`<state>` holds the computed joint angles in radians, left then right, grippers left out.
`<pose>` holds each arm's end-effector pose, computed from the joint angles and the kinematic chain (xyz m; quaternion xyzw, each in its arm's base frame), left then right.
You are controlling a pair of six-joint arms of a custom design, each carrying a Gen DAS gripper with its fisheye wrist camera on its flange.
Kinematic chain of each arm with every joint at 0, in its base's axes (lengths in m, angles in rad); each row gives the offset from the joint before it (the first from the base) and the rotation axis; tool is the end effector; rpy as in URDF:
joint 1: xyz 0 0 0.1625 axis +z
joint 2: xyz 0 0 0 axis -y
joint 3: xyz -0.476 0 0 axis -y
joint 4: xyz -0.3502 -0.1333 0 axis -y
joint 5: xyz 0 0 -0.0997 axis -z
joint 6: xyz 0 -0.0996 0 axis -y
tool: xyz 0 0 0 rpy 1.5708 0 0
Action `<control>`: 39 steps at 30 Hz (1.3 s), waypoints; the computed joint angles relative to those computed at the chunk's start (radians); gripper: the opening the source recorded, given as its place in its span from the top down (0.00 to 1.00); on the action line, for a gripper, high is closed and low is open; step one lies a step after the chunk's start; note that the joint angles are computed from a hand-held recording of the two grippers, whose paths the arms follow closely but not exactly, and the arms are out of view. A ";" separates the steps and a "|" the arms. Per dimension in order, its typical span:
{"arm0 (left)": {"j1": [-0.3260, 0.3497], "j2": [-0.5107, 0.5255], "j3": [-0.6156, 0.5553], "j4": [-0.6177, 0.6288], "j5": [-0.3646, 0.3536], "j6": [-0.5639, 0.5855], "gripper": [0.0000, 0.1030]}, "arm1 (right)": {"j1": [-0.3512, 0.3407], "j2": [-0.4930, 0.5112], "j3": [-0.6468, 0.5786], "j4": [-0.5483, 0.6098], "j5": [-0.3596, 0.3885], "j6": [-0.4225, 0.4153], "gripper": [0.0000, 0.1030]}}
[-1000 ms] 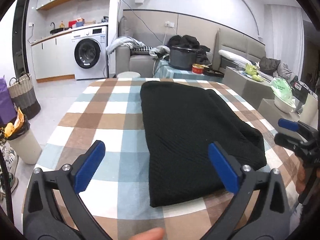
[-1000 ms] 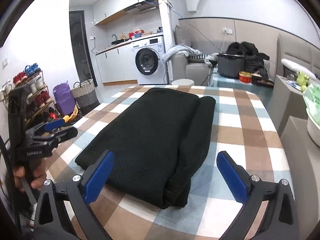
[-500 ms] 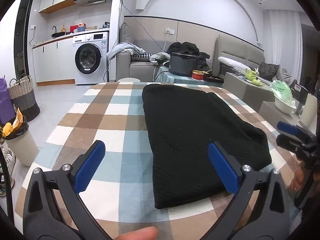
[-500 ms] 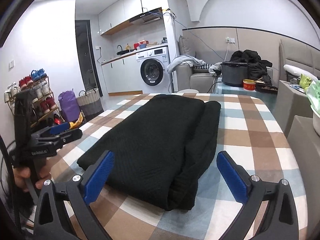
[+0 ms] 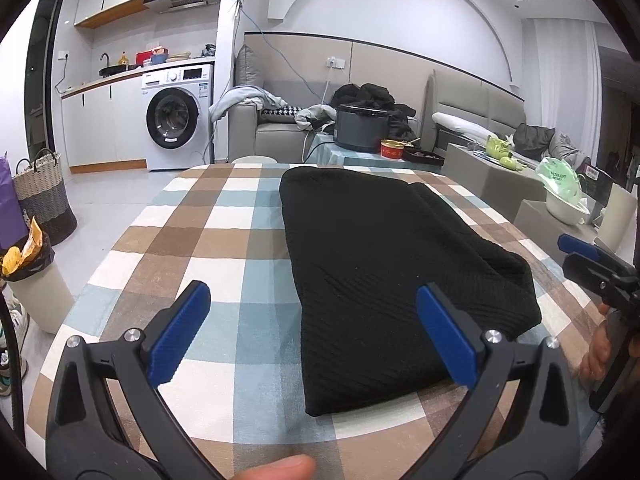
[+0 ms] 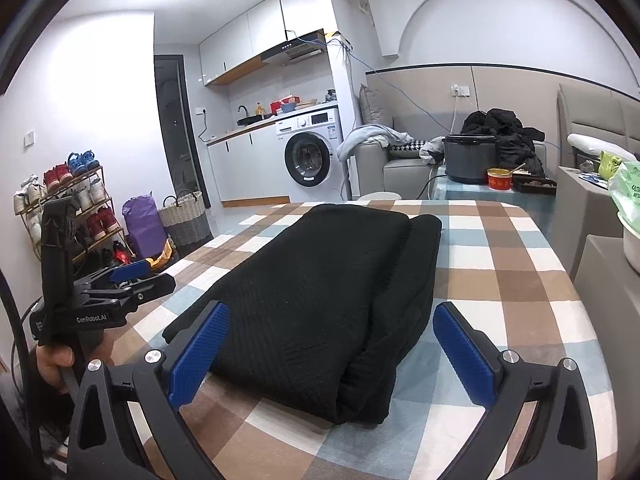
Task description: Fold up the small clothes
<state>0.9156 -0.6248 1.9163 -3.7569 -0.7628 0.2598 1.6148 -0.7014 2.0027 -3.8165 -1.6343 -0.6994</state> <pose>-0.2020 -0.5998 0.1390 0.2136 0.8189 -0.4596 0.2694 0.1531 -0.5897 0.1546 0.3098 -0.8346 0.4213 0.1731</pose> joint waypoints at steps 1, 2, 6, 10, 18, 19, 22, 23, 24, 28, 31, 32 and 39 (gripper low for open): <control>0.001 0.001 -0.001 -0.003 0.001 0.001 0.01 | 0.000 0.000 0.001 -0.001 0.003 -0.001 0.00; 0.005 0.002 -0.001 -0.008 -0.008 0.007 0.01 | 0.000 0.002 0.000 -0.007 0.002 -0.004 0.00; 0.002 0.004 0.005 -0.024 -0.009 0.025 0.01 | 0.008 0.014 -0.003 -0.022 -0.014 -0.031 0.00; 0.003 0.005 0.008 -0.034 -0.016 0.032 0.01 | 0.011 0.019 0.000 -0.038 -0.017 -0.048 0.00; 0.005 0.006 0.006 -0.038 -0.018 0.035 0.01 | 0.010 0.019 0.001 -0.039 -0.017 -0.049 0.00; 0.003 0.005 0.008 -0.036 -0.016 0.034 0.01 | 0.010 0.019 0.001 -0.040 -0.015 -0.048 0.00; 0.003 0.005 0.008 -0.038 -0.015 0.034 0.01 | 0.010 0.019 0.001 -0.037 -0.017 -0.048 0.00; 0.004 0.006 0.007 -0.039 -0.016 0.036 0.01 | 0.010 0.019 0.001 -0.038 -0.016 -0.049 0.00; 0.003 0.005 0.008 -0.036 -0.017 0.034 0.01 | 0.010 0.019 0.001 -0.037 -0.016 -0.049 0.00; 0.004 0.006 0.007 -0.039 -0.016 0.037 0.01 | 0.009 0.020 0.000 -0.037 -0.016 -0.050 0.00; 0.003 0.006 0.009 -0.044 -0.015 0.038 0.01 | 0.010 0.019 0.000 -0.037 -0.017 -0.048 0.00; 0.004 0.006 0.008 -0.044 -0.016 0.039 0.01 | 0.010 0.019 0.001 -0.037 -0.016 -0.048 0.00; 0.003 0.006 0.009 -0.044 -0.014 0.038 0.01 | 0.010 0.019 0.001 -0.039 -0.018 -0.047 0.00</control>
<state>0.9181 -0.6193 1.9255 -3.8004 -0.7771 0.2982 1.6253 -0.6819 2.0041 -3.8552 -1.6519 -0.7466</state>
